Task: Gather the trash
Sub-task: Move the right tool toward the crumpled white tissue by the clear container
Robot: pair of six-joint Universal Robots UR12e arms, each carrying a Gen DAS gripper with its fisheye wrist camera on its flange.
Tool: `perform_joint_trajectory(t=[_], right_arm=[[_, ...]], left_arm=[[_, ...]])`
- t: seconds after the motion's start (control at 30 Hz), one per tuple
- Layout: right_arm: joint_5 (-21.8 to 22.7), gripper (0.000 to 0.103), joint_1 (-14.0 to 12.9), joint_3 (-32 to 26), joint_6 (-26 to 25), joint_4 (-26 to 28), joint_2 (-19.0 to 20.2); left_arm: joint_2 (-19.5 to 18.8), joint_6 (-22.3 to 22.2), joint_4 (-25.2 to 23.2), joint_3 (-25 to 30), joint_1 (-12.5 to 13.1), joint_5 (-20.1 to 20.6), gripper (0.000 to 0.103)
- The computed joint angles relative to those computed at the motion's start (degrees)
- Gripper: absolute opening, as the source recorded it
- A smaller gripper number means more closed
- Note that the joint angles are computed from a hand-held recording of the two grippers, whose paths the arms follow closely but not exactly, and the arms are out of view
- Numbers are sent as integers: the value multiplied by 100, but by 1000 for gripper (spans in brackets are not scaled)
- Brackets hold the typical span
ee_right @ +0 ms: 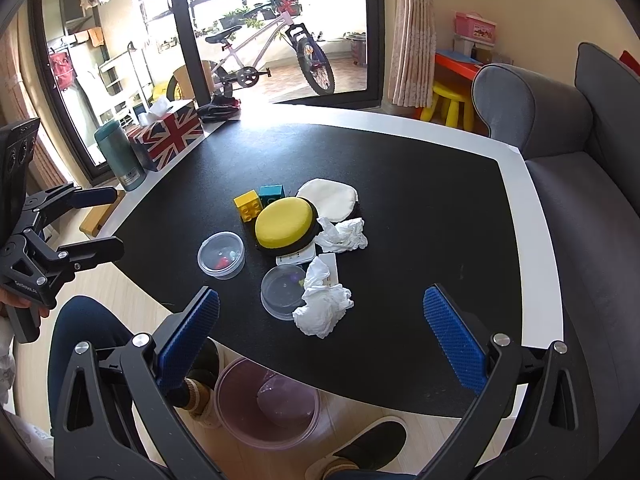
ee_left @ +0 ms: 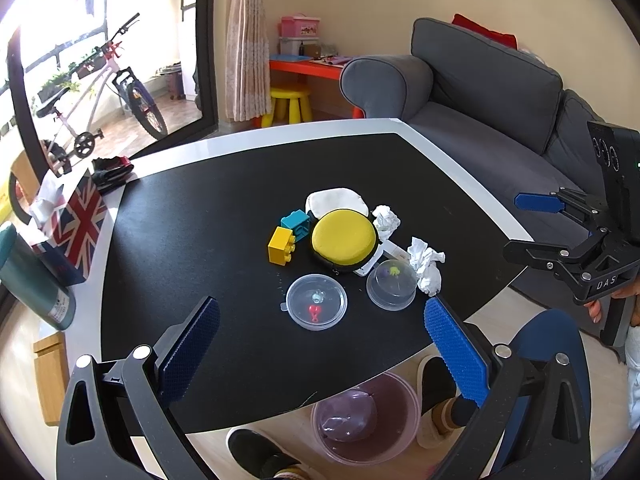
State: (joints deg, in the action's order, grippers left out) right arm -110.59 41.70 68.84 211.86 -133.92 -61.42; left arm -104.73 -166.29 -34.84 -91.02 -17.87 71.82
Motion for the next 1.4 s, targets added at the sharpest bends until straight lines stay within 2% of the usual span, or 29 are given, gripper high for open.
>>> perform_joint_trajectory(t=[1.4], right_arm=[[41,100,-20,51,43,7,-60]], left_arm=[[-1,-49,-24,-2,2,-30,98]])
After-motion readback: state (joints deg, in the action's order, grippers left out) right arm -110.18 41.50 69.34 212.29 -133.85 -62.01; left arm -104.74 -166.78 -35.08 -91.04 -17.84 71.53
